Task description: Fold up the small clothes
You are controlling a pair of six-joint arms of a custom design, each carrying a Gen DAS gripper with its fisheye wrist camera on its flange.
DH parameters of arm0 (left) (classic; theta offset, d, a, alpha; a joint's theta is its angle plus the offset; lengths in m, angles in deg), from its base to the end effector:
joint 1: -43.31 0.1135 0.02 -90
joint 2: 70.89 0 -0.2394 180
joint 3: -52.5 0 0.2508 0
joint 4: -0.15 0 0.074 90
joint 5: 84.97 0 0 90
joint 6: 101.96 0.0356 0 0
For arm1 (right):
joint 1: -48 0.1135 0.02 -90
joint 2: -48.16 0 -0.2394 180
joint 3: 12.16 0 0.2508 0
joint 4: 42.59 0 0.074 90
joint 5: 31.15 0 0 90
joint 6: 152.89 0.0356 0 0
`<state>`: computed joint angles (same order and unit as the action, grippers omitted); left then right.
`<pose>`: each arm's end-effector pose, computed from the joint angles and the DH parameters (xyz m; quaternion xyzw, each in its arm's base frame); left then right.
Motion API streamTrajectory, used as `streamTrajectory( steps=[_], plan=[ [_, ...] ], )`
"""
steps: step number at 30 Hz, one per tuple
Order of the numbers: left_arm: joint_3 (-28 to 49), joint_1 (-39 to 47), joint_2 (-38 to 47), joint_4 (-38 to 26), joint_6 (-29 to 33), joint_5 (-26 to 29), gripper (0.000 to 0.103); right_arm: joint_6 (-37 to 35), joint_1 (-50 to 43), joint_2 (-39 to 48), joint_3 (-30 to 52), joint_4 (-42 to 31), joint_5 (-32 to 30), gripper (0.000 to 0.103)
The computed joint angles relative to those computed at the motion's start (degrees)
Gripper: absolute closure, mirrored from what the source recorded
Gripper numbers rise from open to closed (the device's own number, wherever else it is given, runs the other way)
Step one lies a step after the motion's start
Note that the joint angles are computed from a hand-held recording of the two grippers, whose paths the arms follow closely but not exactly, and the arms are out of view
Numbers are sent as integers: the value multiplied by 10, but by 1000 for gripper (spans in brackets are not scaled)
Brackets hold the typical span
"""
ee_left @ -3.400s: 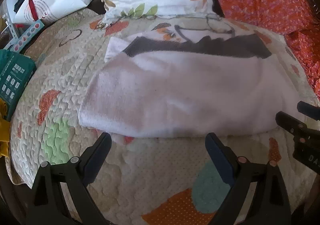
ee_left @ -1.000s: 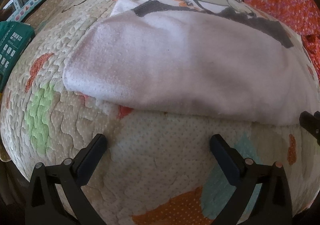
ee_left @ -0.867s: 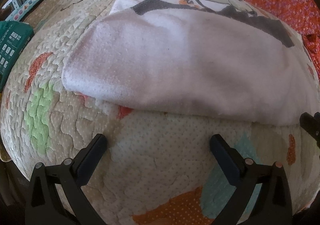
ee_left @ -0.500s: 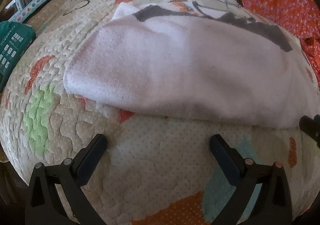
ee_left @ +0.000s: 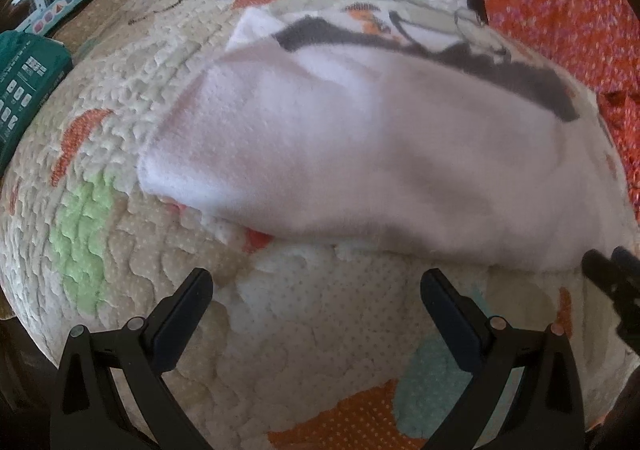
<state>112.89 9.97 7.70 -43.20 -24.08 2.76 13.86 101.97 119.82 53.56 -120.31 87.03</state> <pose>0.2206 -0.1434 0.1735 0.1737 0.9535 -0.0772 0.2340 0.1346 0.1565 0.2100 0.2044 0.9467 -0.0526 0.2433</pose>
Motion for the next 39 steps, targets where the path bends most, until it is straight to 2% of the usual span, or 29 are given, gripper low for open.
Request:
streamTrajectory(
  steps=[6,12,39],
  plan=[
    [-15,-15,-45,9,8,-33,0,4,1,-4,-1,-4,1,21],
    [-17,-32,-47,12,17,-48,0,5,2,-5,-2,-6,2,21],
    [-36,-41,-67,24,15,-61,0,3,17,30,22,-28,25,21]
  ],
)
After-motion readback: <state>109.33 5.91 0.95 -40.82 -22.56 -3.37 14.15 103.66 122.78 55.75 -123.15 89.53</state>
